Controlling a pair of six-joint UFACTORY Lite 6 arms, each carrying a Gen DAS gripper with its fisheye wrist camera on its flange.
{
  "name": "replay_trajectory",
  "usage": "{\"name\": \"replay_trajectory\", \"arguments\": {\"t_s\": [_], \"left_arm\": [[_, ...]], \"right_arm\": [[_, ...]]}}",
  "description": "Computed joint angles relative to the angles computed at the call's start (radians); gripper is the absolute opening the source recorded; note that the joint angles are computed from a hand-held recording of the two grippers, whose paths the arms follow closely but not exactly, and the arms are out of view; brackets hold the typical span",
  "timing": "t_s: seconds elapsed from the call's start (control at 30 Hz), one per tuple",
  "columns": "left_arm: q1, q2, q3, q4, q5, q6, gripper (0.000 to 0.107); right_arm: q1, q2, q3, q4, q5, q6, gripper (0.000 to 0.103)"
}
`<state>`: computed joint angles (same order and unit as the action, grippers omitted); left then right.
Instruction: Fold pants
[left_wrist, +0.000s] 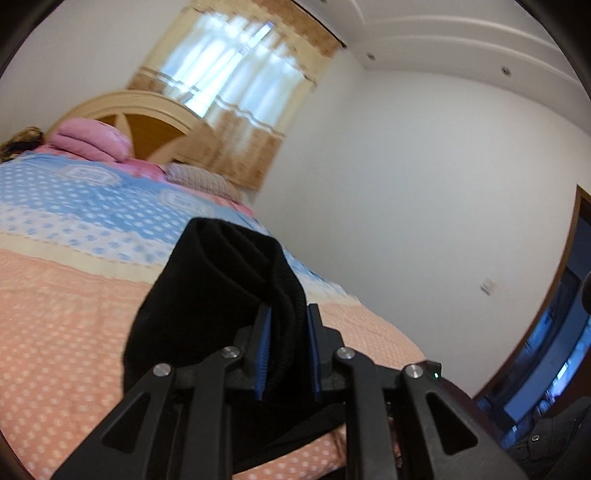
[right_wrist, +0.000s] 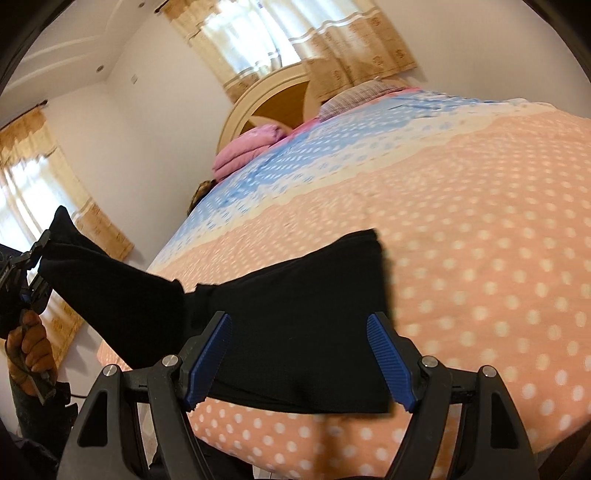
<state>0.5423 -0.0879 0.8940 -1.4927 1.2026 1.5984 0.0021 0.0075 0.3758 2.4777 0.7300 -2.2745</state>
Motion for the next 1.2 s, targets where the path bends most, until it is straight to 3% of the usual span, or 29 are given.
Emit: {"name": "replay_trajectory", "arguments": {"t_s": [0.23,0.5,0.53,0.6,0.8,0.87,0.93,1.0,1.2], "left_arm": [[-0.327,0.033,0.021,0.008,-0.211,-0.053,0.019],[-0.639,0.28,0.128,0.002,-0.46,-0.057,0.019],[-0.673,0.3,0.131,-0.004,-0.501,-0.051,0.013],[-0.712,0.376,0.173,-0.005,-0.523,-0.034,0.004],[-0.799,0.315,0.059,-0.101,-0.61,0.098,0.004],[-0.77,0.266,0.017,-0.112,-0.575,0.121,0.013],[-0.73,0.2,-0.036,-0.138,-0.568,0.154,0.044],[-0.67,0.122,-0.11,-0.201,-0.552,0.224,0.065],[-0.425,0.061,-0.189,-0.249,-0.508,0.292,0.075]], "right_arm": [[-0.137,0.039,0.002,-0.047,0.056,0.027,0.077],[-0.191,0.092,0.007,-0.02,0.082,0.0,0.077],[-0.199,0.104,0.01,-0.022,0.088,0.0,0.077],[-0.214,0.12,0.012,-0.028,0.1,-0.009,0.077],[-0.234,0.15,0.021,-0.036,0.142,-0.053,0.077],[-0.243,0.147,0.017,-0.058,0.165,-0.046,0.077],[-0.235,0.12,0.005,-0.063,0.168,-0.043,0.077],[-0.209,0.067,-0.009,-0.067,0.144,-0.014,0.077],[0.026,-0.09,-0.011,0.021,-0.003,-0.057,0.077]]}}
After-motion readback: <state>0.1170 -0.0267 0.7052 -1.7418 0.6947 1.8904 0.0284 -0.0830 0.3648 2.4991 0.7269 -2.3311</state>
